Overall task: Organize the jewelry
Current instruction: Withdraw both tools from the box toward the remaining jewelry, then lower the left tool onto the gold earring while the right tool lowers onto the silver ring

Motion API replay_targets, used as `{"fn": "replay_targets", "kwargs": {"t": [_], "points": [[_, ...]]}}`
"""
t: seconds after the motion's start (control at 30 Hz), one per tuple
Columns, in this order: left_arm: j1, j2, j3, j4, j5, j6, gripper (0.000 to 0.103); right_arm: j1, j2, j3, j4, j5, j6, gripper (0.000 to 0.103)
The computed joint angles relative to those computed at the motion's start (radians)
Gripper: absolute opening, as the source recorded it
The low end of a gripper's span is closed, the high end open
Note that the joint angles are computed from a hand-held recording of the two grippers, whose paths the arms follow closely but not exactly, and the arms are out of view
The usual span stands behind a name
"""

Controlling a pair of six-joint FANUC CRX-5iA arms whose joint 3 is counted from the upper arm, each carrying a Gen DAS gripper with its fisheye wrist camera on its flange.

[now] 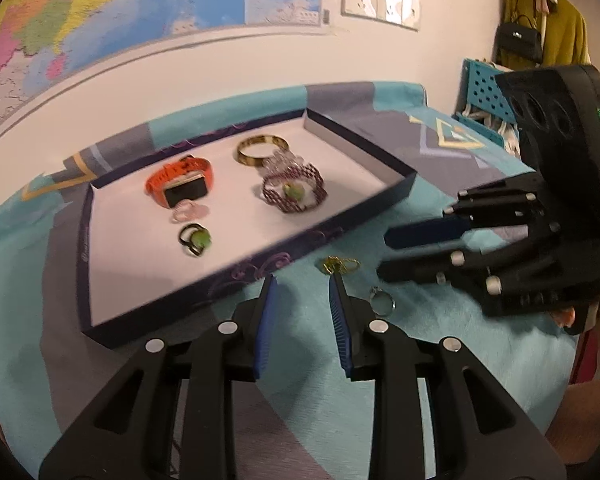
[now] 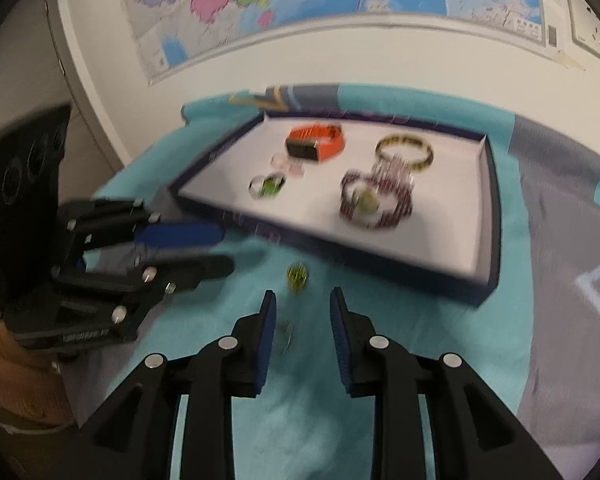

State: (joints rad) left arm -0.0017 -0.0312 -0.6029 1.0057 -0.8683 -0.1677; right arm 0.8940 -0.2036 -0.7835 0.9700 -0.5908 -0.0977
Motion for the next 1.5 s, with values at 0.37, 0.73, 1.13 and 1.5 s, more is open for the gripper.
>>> {"fn": "replay_targets", "kwargs": {"t": [0.37, 0.73, 1.13, 1.5], "points": [[-0.004, 0.022, 0.024, -0.032, -0.007, 0.047, 0.030, 0.063, 0.065, 0.042, -0.029, -0.084, 0.047, 0.025], [-0.042, 0.065, 0.075, -0.087, -0.059, 0.111, 0.040, 0.066, 0.019, -0.011, -0.013, -0.129, -0.029, 0.005], [-0.074, 0.128, 0.139, -0.149, -0.073, 0.263, 0.023, 0.058, -0.001, -0.034, 0.012, -0.106, -0.060, 0.018], [-0.022, 0.097, 0.106, -0.118, -0.087, 0.235, 0.016, 0.053, 0.044, 0.009, 0.013, -0.076, -0.016, 0.031]]}}
